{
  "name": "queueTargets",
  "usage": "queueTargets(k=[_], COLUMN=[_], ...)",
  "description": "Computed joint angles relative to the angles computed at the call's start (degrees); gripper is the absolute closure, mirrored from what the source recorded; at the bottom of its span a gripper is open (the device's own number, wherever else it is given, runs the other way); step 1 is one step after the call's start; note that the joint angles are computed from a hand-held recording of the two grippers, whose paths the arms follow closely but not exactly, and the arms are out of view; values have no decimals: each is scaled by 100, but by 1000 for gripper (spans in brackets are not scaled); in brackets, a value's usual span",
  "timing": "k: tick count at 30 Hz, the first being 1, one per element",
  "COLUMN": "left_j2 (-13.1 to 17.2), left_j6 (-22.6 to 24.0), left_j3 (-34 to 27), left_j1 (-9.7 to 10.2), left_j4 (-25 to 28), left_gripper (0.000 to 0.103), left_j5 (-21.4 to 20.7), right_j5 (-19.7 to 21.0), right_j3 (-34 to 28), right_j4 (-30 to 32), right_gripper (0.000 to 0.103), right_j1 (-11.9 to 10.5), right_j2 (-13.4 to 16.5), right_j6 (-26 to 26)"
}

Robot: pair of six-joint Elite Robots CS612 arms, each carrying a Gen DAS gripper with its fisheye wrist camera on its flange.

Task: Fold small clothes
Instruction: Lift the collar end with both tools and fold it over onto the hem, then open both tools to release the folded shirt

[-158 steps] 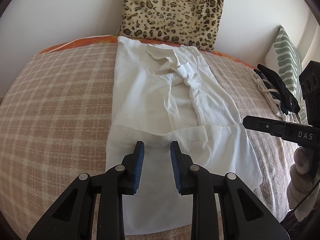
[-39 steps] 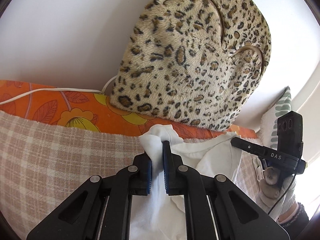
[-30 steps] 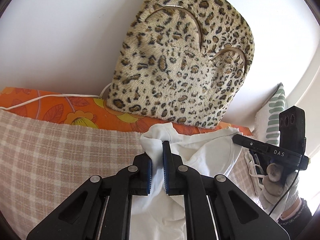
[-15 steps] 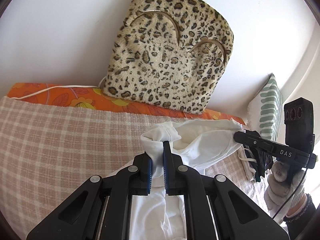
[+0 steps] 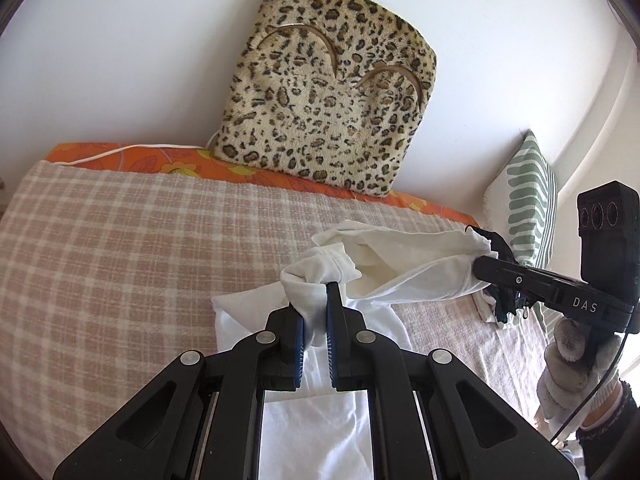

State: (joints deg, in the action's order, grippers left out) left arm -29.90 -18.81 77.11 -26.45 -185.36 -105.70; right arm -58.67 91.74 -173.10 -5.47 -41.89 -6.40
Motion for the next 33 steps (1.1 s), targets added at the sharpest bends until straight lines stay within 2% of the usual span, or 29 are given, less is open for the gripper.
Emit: queueTargets(k=[8, 16, 24, 28, 31, 33], left_j2=[-246, -326, -343, -380, -418, -451], left_j6=[274, 813, 1147, 1532, 1670, 1803], left_j3=[761, 1255, 1538, 1647, 1722, 1810], left_j1=[-107, -215, -250, -288, -262, -263], left_j4=[-311, -369, -537, -571, -460, -494], left_gripper=[95, 95, 95, 94, 91, 89], left_j5=[75, 248, 458, 712, 637, 657], right_j5=[93, -33, -313, -610, -819, -883], right_j3=[768, 1328, 1620, 1766, 1879, 1976], right_j4=[-395, -580, -1115, -1314, -1291, -1345], right_gripper=[97, 97, 97, 97, 96, 93], right_j1=[4, -7, -34, 5, 37, 25], right_j2=[-251, -220, -171, -196, -238, -271], right_j6=[-175, -516, -903, -1290, -1621, -1765])
